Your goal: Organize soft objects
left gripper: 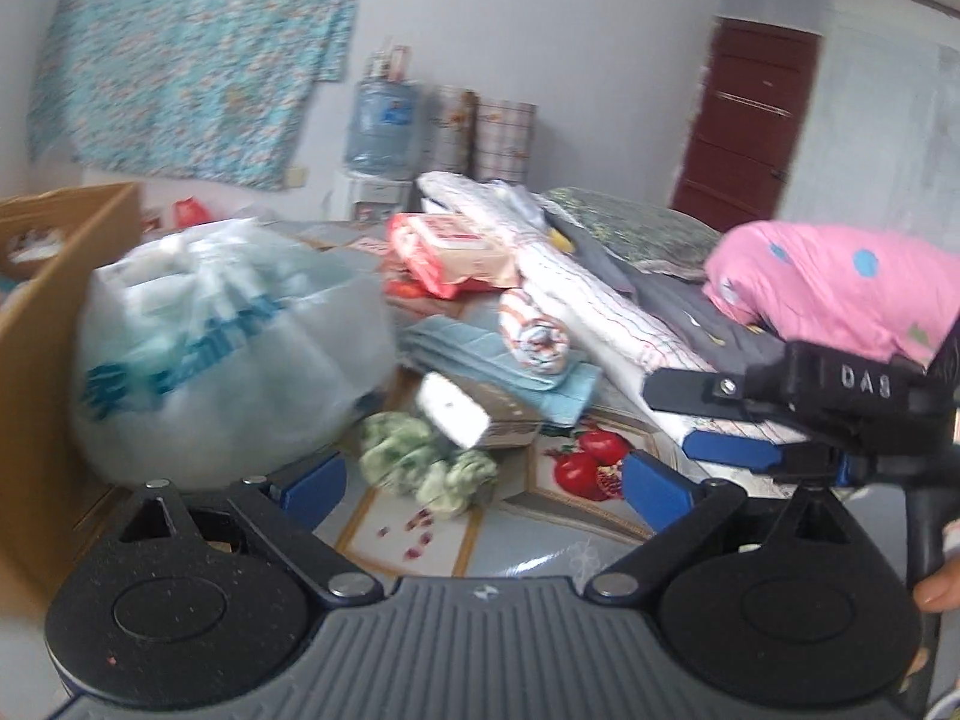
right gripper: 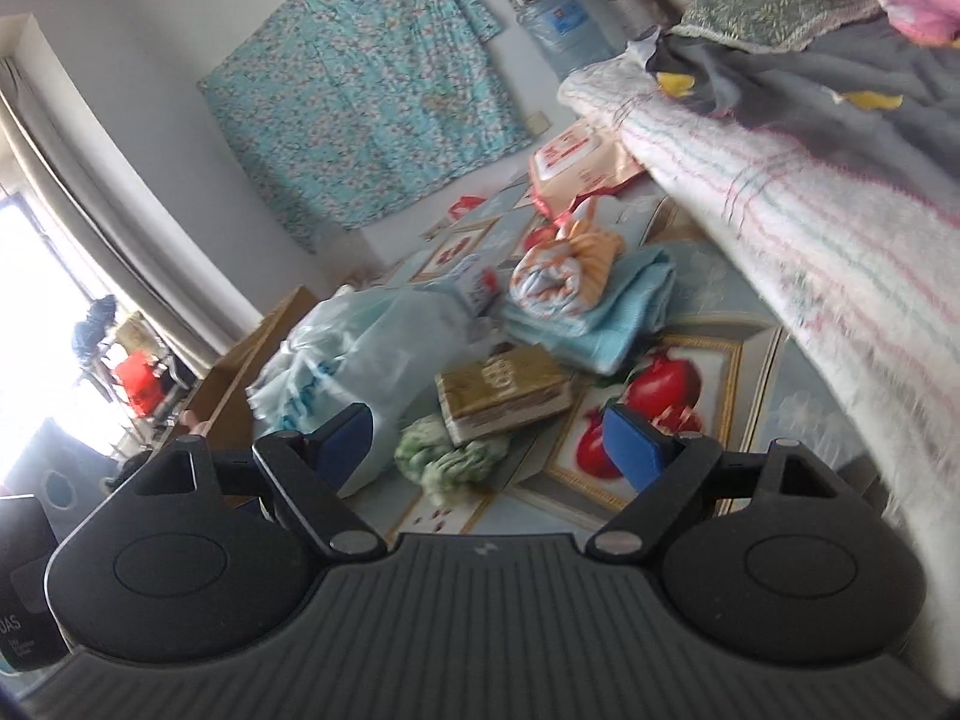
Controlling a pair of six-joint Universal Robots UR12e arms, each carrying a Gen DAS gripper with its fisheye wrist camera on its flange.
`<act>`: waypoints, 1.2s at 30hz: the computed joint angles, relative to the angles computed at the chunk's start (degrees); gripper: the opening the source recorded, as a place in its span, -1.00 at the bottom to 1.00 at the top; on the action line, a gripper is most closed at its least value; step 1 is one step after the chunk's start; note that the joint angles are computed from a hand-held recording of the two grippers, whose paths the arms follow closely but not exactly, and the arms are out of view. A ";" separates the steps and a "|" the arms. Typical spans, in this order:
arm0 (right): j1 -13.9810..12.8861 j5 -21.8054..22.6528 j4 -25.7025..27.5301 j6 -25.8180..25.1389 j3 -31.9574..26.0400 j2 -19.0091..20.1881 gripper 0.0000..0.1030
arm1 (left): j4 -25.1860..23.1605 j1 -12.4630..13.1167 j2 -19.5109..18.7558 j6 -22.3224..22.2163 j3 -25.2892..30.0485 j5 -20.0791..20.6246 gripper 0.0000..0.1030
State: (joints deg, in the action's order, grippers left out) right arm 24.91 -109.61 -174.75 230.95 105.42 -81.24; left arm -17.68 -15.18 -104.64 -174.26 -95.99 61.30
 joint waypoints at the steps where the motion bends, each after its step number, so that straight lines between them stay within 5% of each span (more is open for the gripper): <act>1: -0.26 -0.51 0.84 -0.51 -0.50 0.07 0.63 | 1.21 -0.37 -0.55 0.41 0.09 0.04 0.89; 8: -3.26 -1.69 7.91 -7.01 -6.42 1.54 0.63 | 5.86 -2.05 -5.01 1.16 3.23 0.69 0.76; 16: -9.31 3.49 23.18 -7.98 -14.75 5.84 0.61 | 5.04 -2.79 -7.97 2.82 6.41 2.09 0.42; 19: -11.33 7.64 27.10 -7.08 -16.08 7.22 0.44 | 4.05 -2.52 -8.43 2.93 6.61 1.46 0.27; 24: -13.56 17.18 23.42 -5.58 -14.69 7.44 -0.23 | 3.20 -1.97 -8.85 1.29 6.42 -0.43 0.16; 28: -13.34 16.98 23.60 -9.39 -16.39 8.19 -0.41 | 4.27 -1.62 -8.82 0.78 5.79 -1.76 0.16; 30: -13.46 17.47 23.38 -10.81 -17.45 8.63 -0.71 | 4.50 -1.61 -8.92 0.89 5.75 -2.02 0.16; 36: -14.01 17.25 23.08 -13.98 -21.96 11.92 -0.67 | 4.80 -1.76 -9.25 0.14 5.84 -1.54 0.15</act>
State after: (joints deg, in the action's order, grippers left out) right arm 10.91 -92.36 -151.68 216.97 83.46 -69.32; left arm -12.87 -16.94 -113.89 -174.11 -90.15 59.77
